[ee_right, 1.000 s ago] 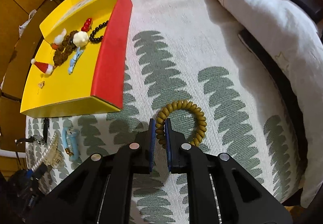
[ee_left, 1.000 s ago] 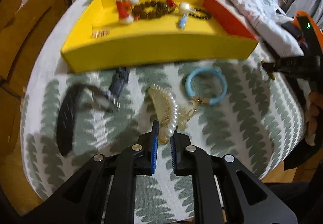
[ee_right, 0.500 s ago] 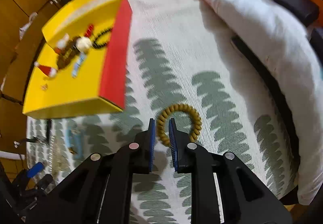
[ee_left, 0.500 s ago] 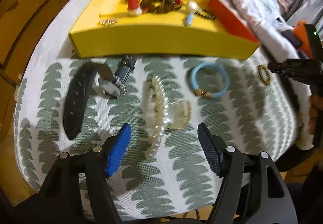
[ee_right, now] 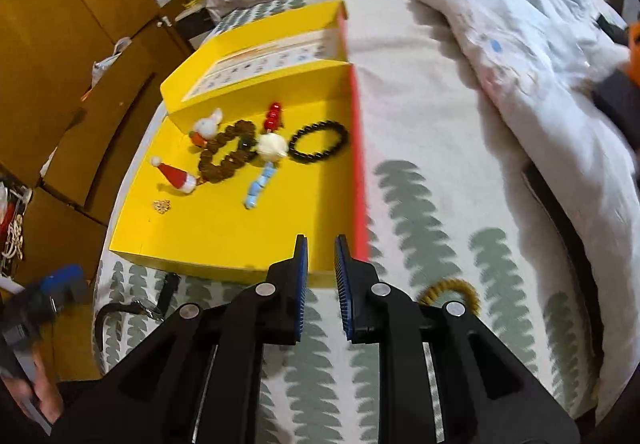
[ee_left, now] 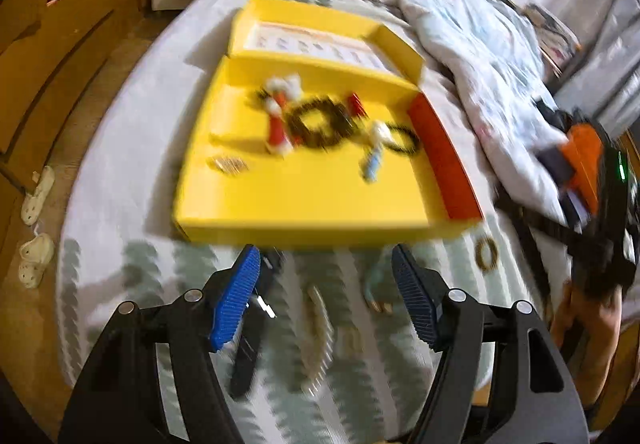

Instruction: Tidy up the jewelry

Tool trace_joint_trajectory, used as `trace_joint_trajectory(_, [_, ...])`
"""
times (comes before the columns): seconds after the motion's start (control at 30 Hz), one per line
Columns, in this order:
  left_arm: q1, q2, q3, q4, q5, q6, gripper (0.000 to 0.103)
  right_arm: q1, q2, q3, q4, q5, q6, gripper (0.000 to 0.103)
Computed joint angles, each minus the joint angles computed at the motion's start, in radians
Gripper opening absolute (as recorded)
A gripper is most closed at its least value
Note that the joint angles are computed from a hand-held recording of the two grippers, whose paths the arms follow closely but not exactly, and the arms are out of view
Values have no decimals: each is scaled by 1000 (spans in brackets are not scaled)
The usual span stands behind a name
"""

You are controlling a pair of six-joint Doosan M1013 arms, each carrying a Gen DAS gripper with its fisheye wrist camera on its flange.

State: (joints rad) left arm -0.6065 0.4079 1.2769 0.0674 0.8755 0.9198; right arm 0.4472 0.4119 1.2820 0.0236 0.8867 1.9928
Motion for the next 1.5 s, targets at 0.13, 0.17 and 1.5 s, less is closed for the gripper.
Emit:
trace_joint_trajectory(0.13, [25, 46, -67, 23, 60, 10, 68, 9, 34, -44, 14, 10, -37, 20])
trace_joint_trajectory(0.17, [33, 59, -80, 16, 72, 17, 68, 11, 45, -57, 10, 17, -37, 20])
trace_joint_trajectory(1.5, [81, 283, -308, 13, 331, 133, 68, 48, 262, -308, 13, 156, -125, 20])
